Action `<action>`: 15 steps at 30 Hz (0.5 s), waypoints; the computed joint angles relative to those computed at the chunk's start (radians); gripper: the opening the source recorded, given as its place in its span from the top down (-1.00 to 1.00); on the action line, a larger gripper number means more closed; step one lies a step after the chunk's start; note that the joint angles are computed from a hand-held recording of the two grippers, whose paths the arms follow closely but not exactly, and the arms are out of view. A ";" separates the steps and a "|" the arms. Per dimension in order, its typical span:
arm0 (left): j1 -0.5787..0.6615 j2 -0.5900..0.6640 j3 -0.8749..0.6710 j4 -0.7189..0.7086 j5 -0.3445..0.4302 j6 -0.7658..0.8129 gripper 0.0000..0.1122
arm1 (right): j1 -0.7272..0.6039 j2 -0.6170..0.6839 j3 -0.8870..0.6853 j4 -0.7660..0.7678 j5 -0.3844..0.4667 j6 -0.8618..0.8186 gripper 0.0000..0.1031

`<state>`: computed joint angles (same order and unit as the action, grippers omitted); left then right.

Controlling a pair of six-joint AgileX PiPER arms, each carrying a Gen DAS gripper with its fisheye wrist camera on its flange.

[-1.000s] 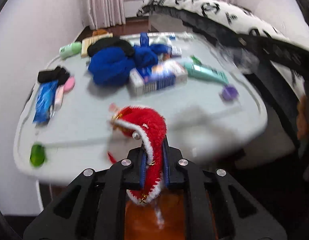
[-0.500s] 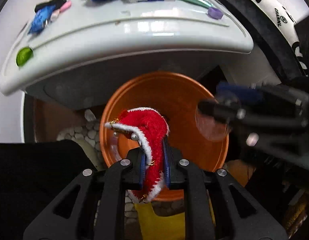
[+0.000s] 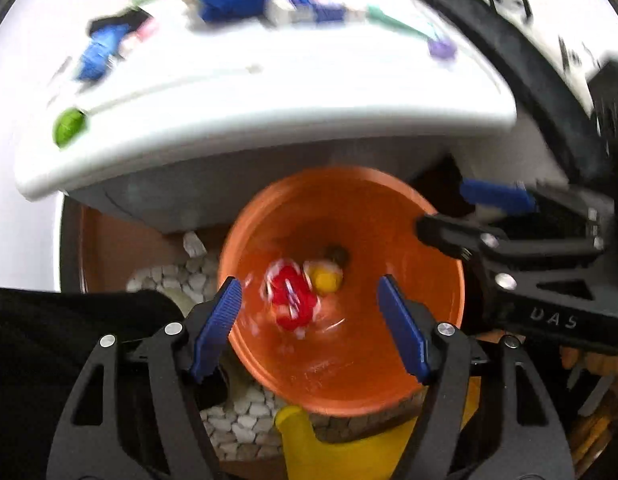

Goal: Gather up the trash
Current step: 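Lower both held items into the orange bin and open both tools, then grasp the green cup with the left tool while the right tool grasps the purple cap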

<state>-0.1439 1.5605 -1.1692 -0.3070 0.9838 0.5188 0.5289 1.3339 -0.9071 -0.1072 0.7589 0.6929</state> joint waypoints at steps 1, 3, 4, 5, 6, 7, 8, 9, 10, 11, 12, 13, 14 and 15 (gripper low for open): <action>0.012 0.004 -0.024 -0.004 -0.008 -0.012 -0.23 | -0.002 -0.001 -0.011 -0.022 0.002 0.013 -0.26; 0.029 0.015 -0.070 0.022 -0.057 -0.059 -0.23 | 0.012 -0.007 -0.039 -0.109 0.027 0.065 -0.31; 0.031 0.033 -0.110 0.080 -0.114 -0.120 -0.23 | 0.021 -0.007 -0.057 -0.157 0.042 0.089 -0.31; 0.024 0.048 -0.138 0.136 -0.146 -0.174 -0.23 | 0.017 -0.010 -0.065 -0.176 0.045 0.091 -0.32; 0.019 0.076 -0.177 0.232 -0.195 -0.263 -0.23 | 0.014 -0.007 -0.075 -0.190 0.045 0.092 -0.34; 0.010 0.097 -0.206 0.305 -0.212 -0.337 -0.23 | 0.013 -0.004 -0.089 -0.211 0.047 0.097 -0.34; 0.009 0.131 -0.241 0.370 -0.223 -0.405 -0.23 | 0.005 -0.004 -0.096 -0.218 0.047 0.091 -0.34; 0.015 0.182 -0.296 0.433 -0.218 -0.478 -0.23 | 0.008 0.002 -0.102 -0.239 0.042 0.105 -0.34; 0.027 0.231 -0.350 0.455 -0.199 -0.511 -0.23 | 0.006 0.007 -0.110 -0.248 0.042 0.107 -0.34; 0.038 0.267 -0.394 0.466 -0.176 -0.534 -0.23 | 0.003 0.008 -0.113 -0.256 0.038 0.109 -0.34; 0.039 0.310 -0.441 0.482 -0.151 -0.562 -0.23 | -0.001 0.008 -0.113 -0.259 0.032 0.110 -0.34; 0.046 0.356 -0.490 0.472 -0.124 -0.566 -0.23 | -0.006 0.005 -0.107 -0.254 0.026 0.105 -0.34; 0.049 0.387 -0.521 0.461 -0.109 -0.562 -0.24 | -0.012 0.005 -0.105 -0.245 0.022 0.094 -0.34; 0.045 0.397 -0.524 0.467 -0.109 -0.573 -0.23 | -0.016 0.006 -0.104 -0.241 0.017 0.089 -0.34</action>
<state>-0.0988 1.9577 -1.6935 0.1602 0.8745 -0.0543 0.5125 1.3401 -1.0108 -0.3482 0.7764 0.7820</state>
